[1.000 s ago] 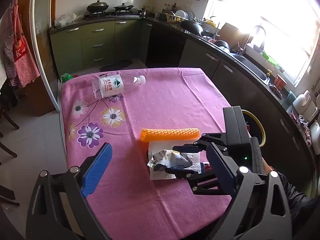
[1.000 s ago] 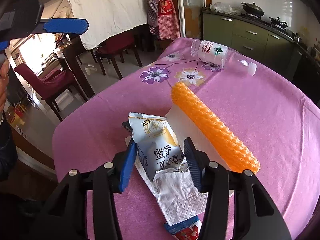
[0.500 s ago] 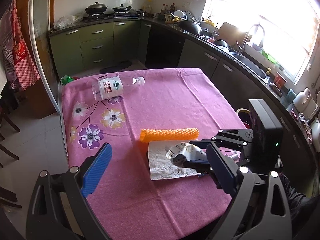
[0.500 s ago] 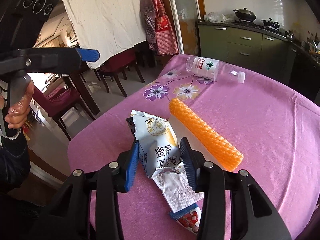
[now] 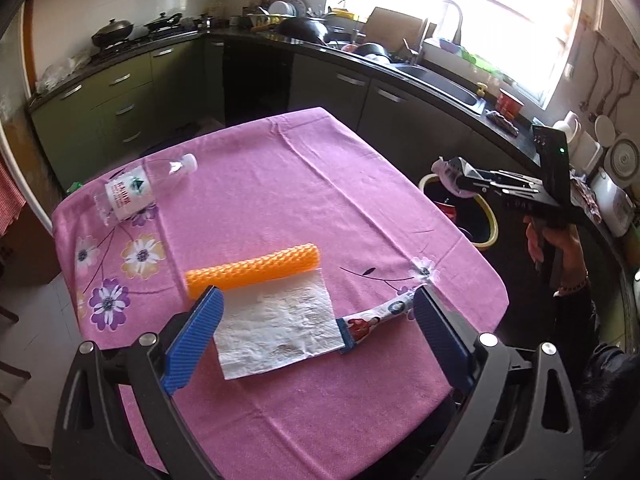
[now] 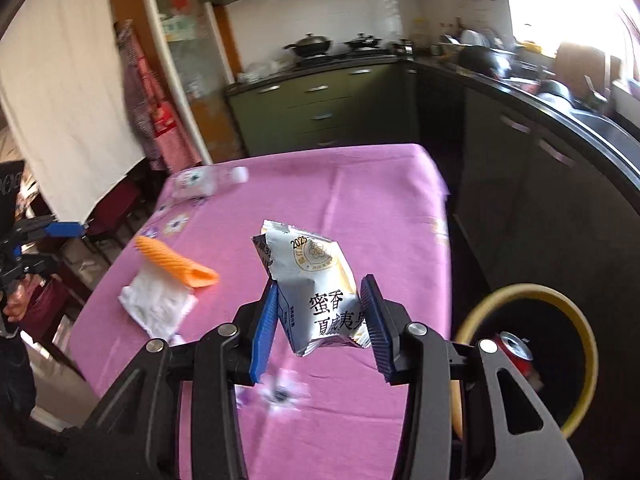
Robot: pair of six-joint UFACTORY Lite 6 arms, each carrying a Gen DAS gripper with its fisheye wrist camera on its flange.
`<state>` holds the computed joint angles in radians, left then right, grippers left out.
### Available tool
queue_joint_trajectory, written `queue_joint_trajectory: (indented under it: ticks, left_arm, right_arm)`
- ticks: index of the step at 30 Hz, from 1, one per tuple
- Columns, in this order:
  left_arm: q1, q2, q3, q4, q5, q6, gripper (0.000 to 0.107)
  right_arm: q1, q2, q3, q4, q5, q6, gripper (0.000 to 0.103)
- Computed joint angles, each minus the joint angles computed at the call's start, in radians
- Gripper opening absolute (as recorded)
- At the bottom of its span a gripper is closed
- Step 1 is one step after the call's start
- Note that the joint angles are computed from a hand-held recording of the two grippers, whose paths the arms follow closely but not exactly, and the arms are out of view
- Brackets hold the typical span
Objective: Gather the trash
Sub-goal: 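Carry the snack wrapper over the bin and open the right gripper, then grasp the white drink tube with the left gripper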
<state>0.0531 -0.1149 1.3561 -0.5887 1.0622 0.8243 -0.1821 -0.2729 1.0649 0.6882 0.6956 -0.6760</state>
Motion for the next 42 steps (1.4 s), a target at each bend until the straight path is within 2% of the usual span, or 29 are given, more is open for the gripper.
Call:
queue_joint_trajectory:
  ticks: [3,7,12,14,16,18,23,30,37,42]
  left_arm:
    - [-0.08,-0.003,-0.019,0.016,-0.025,-0.007,0.091]
    - [-0.167,0.006,-0.033,0.044,-0.051,-0.026,0.091]
    - [-0.263,0.02,-0.058,0.086,-0.083,-0.056,0.091]
    - [-0.299,0.029,-0.07,0.106,-0.099,-0.063,0.091]
    - [-0.326,0.038,-0.079,0.12,-0.108,-0.065,0.091]
    - [-0.349,0.051,-0.09,0.119,-0.114,-0.039,0.091]
    - [-0.4,0.098,-0.102,0.117,-0.116,0.056,0.091]
    - [-0.477,0.243,-0.04,0.191,-0.106,0.168,0.091]
    - [-0.532,0.415,0.063,0.242,-0.091,0.222,0.091]
    - [-0.555,0.468,0.078,0.278,-0.112,0.232,0.088]
  right_arm:
    - [-0.238,0.024,-0.025,0.003,0.029,-0.07,0.042]
    - [-0.432,0.144,-0.008,-0.053,-0.002,-0.08,0.042]
    - [-0.499,0.297,0.034,-0.153,-0.098,0.017,0.044]
    - [-0.5,0.34,0.044,-0.198,-0.149,0.056,0.057]
    - [-0.491,0.361,0.041,-0.284,-0.214,0.14,0.06]
    - [-0.513,0.363,0.042,-0.214,-0.204,0.084,0.061]
    - [-0.551,0.197,-0.075,-0.078,-0.151,-0.048,0.067]
    - [-0.525,-0.007,-0.223,-0.046,-0.084,-0.05,0.069]
    - [-0.478,-0.09,-0.261,-0.052,-0.051,-0.007,0.07]
    - [-0.453,-0.112,-0.28,-0.046,-0.045,-0.001,0.071]
